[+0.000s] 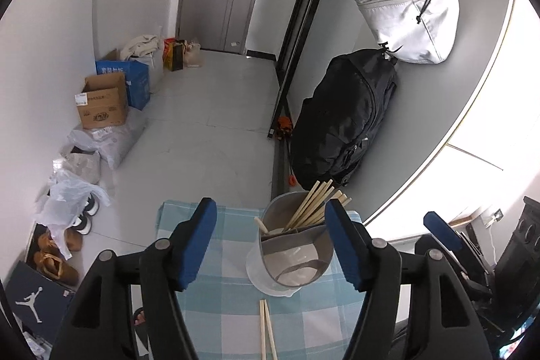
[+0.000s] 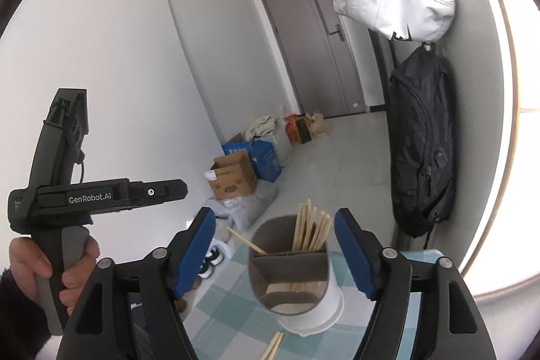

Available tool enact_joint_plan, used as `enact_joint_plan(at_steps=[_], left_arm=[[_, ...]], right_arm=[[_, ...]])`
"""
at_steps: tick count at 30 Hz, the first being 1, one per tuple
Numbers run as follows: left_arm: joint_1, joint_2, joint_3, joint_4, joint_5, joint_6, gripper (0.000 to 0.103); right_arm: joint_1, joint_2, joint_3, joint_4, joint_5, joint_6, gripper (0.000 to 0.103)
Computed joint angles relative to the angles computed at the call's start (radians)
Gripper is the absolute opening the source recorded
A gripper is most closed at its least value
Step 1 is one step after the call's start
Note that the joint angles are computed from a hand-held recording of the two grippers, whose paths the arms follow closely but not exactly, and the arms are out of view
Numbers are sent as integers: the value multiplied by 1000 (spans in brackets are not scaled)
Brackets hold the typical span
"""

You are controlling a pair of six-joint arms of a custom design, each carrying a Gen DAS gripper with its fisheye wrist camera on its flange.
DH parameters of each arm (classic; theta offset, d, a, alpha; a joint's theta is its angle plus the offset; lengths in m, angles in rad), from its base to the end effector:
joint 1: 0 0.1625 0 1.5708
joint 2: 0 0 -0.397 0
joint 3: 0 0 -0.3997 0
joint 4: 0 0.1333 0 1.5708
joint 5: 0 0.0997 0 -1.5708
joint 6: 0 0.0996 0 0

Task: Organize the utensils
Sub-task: 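Move both open tools down toward the remaining chopsticks on the cloth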

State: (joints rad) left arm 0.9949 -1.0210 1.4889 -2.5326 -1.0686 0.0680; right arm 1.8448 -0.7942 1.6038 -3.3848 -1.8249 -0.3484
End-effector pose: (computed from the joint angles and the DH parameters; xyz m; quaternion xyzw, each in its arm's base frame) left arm -0.2256 -0.6802 0.2911 0.2396 0.9102 -0.2897 0.1737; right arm 0.2906 -0.6338 0.1887 0.2082 -0.8464 0.4730 0.1287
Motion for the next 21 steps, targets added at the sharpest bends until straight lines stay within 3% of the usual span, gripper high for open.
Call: enact_joint_plan(at_steps=[7, 12, 21], left_arm=[[-26, -50, 81, -71, 48, 22, 63], [-35, -84, 160, -159, 76, 40, 73], [-24, -112, 268, -235, 110, 60, 74]], right_arm=[[16, -26, 53, -48, -3, -5, 82], [15, -43, 105, -83, -3, 6, 86], [8, -43, 207, -183, -30, -15, 97]])
